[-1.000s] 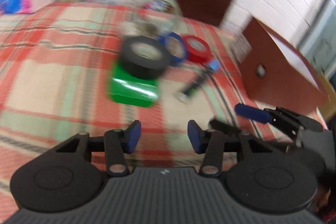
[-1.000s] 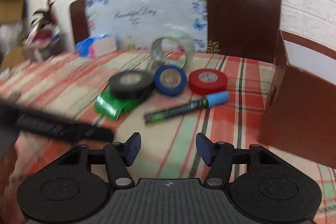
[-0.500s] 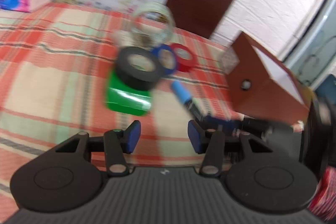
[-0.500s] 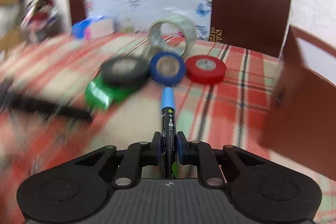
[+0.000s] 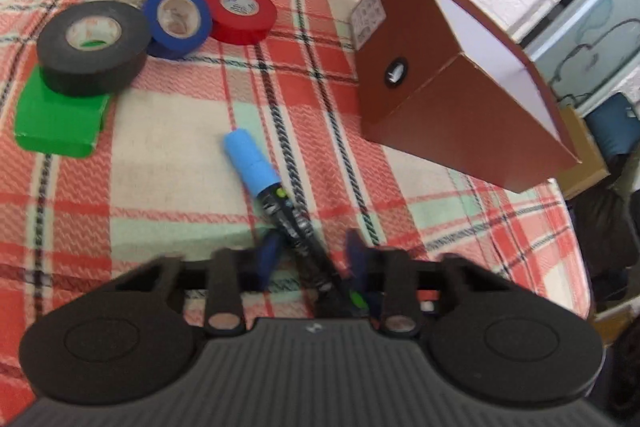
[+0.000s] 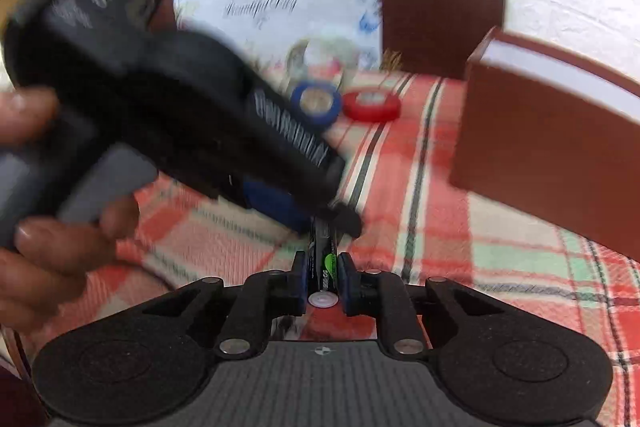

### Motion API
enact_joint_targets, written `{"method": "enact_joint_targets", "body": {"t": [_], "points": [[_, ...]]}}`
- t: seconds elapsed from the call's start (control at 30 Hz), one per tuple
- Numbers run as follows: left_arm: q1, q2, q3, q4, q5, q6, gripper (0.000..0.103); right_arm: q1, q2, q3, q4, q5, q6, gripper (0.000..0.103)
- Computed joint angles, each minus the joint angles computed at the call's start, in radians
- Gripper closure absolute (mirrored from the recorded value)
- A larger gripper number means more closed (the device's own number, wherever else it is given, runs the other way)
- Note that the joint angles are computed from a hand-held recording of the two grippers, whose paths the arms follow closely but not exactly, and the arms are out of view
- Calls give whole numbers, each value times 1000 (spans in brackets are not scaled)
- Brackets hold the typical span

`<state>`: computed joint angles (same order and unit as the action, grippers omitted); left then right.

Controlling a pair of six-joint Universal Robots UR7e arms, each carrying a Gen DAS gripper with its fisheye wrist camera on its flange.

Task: Organize objects
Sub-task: 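Carry the marker into the brown box and open the left tool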

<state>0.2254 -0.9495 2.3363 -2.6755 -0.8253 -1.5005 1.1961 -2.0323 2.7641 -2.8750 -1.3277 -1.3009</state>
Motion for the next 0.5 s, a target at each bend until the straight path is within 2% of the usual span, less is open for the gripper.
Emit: {"method": "enact_joint_targets", "body": {"t": [0.13, 0.2, 0.27, 0.37, 0.43, 0.5], "points": [[-31, -40, -27, -12, 70, 66, 71, -62, -130, 14, 41, 175, -67, 87], [-33, -24, -84, -12, 124, 165, 72, -76, -138, 22, -39, 255, -71, 86], [-16, 13, -146, -74, 158, 314, 72, -69, -72, 13, -189, 307, -26, 86], [35, 87, -242, -188, 146, 515, 72, -31, 88, -30, -434, 298, 76, 87], [67, 147, -310, -231, 152, 632, 72, -12, 180, -69, -543, 267, 138, 87], [104, 197, -373, -247, 137, 700, 72, 6, 253, -113, -604, 224, 190, 87]]}}
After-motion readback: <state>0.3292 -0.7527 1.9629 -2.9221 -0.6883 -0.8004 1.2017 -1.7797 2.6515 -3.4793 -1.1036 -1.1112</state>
